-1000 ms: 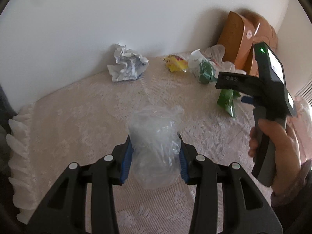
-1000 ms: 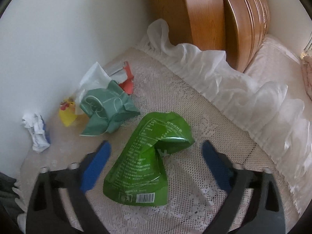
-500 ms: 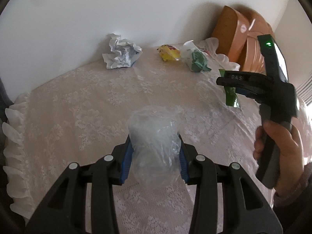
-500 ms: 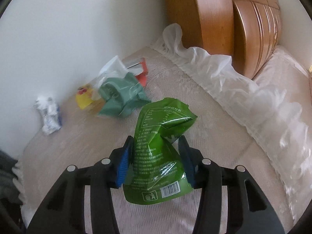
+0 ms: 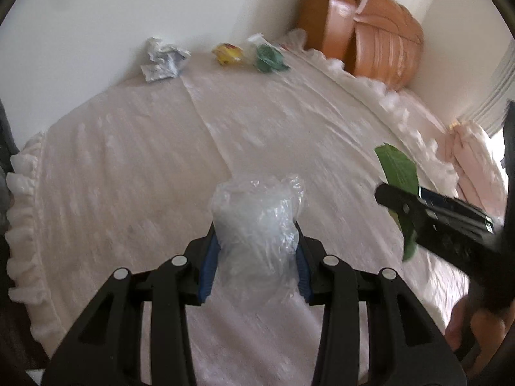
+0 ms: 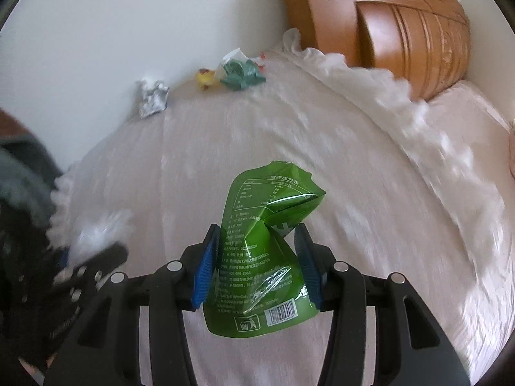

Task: Collect trash
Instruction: 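Carry the clear bag and green chip bag over the green wastebasket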

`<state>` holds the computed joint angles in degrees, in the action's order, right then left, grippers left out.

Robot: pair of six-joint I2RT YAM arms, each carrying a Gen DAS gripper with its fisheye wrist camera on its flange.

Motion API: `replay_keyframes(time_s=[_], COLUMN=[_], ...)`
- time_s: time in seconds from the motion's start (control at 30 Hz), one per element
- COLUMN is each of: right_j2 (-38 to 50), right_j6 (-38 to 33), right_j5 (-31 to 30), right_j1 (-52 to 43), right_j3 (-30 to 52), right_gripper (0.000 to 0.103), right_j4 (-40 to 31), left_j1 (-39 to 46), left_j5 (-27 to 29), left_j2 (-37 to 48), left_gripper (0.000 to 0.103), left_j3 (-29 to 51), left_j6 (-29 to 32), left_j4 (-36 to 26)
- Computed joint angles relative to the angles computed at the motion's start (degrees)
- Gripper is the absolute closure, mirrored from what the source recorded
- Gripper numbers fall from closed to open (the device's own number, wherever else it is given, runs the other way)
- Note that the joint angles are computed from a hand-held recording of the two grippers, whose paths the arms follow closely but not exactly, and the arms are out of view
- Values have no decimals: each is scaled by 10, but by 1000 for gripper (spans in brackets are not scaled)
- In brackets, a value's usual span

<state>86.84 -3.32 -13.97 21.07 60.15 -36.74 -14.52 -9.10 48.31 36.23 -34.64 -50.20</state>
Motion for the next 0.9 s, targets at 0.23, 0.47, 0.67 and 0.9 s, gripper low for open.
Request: replay_keyframes(time_s=[0.23, 0.47, 0.67, 0.9], right_j2=[-162, -231, -248, -187], right_j6=[-50, -135, -246, -385], right_j5=[-57, -91, -121, -113], right_j1=[-112, -233, -397, -654], right_j3=[-117, -150, -152, -124], right_gripper=[54, 54, 54, 54], right_j4=[-72, -133, -177, -201], left_j1=[-232, -361, -409, -458], left_j5=[-80, -126, -125, -101], left_j2=[21, 81, 142, 246], left_gripper=[63, 63, 63, 63], left_j3=[34, 80, 112, 169], left_j6=[-148, -211, -207, -171], left_j4=[-45, -47, -11, 52])
